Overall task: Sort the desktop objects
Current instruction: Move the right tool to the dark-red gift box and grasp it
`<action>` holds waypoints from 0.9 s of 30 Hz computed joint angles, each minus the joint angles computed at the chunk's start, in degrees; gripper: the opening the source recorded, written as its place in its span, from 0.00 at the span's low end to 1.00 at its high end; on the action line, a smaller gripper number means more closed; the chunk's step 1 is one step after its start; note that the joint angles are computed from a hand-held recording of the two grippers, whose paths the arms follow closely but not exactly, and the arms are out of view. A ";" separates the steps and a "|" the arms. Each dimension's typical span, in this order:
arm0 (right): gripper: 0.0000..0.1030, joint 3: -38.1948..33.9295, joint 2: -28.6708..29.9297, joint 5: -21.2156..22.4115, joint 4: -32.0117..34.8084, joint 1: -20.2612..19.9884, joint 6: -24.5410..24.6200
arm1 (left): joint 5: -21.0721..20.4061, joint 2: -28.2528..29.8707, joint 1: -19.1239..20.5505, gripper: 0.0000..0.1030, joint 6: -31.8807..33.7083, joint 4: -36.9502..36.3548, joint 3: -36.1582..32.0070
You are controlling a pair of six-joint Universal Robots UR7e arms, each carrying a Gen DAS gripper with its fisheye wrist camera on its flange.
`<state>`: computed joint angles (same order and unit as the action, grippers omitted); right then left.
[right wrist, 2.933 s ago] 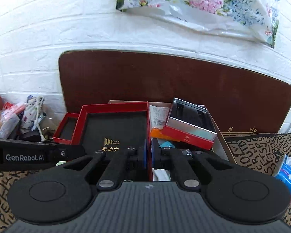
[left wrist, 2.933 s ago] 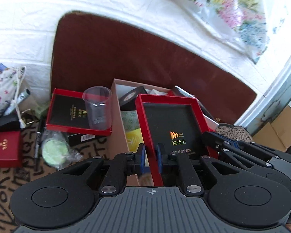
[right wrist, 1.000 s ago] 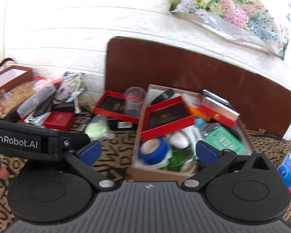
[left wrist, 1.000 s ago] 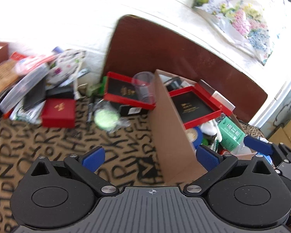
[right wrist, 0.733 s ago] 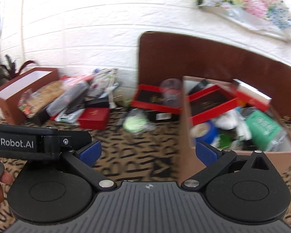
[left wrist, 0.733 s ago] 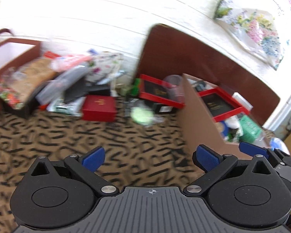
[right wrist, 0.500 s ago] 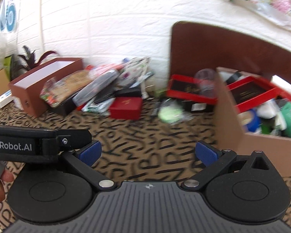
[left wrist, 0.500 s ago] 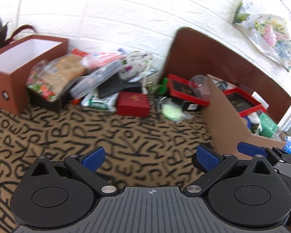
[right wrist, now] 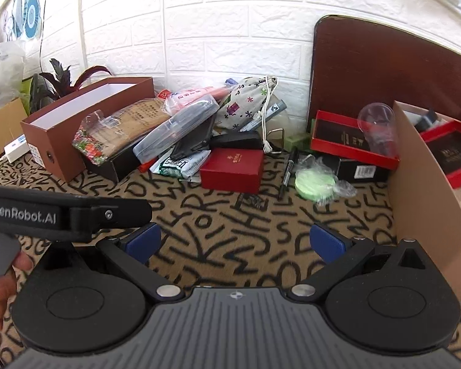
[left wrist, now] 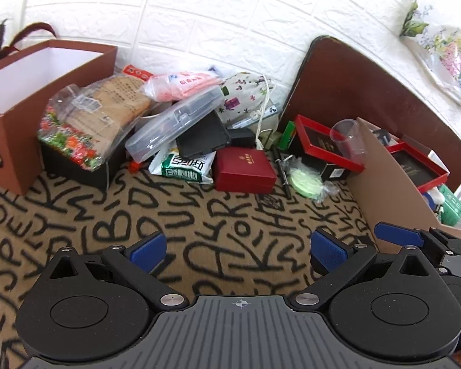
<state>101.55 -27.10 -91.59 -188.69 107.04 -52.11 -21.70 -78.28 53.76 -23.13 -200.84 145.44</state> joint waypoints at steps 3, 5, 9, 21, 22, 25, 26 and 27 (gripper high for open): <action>1.00 -2.85 2.09 -0.58 0.83 -0.02 -1.04 | -4.35 0.84 3.46 1.00 6.13 -2.45 -2.66; 1.00 -4.58 3.31 -0.39 1.32 -0.16 -1.10 | -7.00 1.78 5.49 1.00 10.00 -4.52 -4.40; 1.00 -8.04 5.59 0.54 2.75 -0.31 -1.11 | -12.90 3.28 9.39 1.00 16.06 -8.23 -7.40; 0.91 -18.75 12.22 1.26 8.53 -0.11 -5.71 | -22.80 7.54 18.99 0.78 22.66 -7.53 -17.26; 0.90 -19.59 12.68 1.57 9.06 -0.10 -6.18 | -23.39 7.81 19.44 0.78 22.86 -7.23 -17.84; 0.87 -22.26 14.01 1.48 11.57 0.07 -6.83 | -25.25 8.36 20.77 0.77 24.11 -5.76 -19.45; 0.86 -23.19 14.43 1.40 12.73 0.10 -6.91 | -25.49 8.55 21.09 0.77 24.23 -5.05 -19.99; 0.86 -24.04 14.85 1.25 13.74 0.13 -6.91 | -25.49 8.82 21.37 0.77 24.29 -4.73 -20.45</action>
<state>77.51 -12.26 -90.34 -174.95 107.17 -59.02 -47.19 -69.46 75.13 1.16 -205.58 125.00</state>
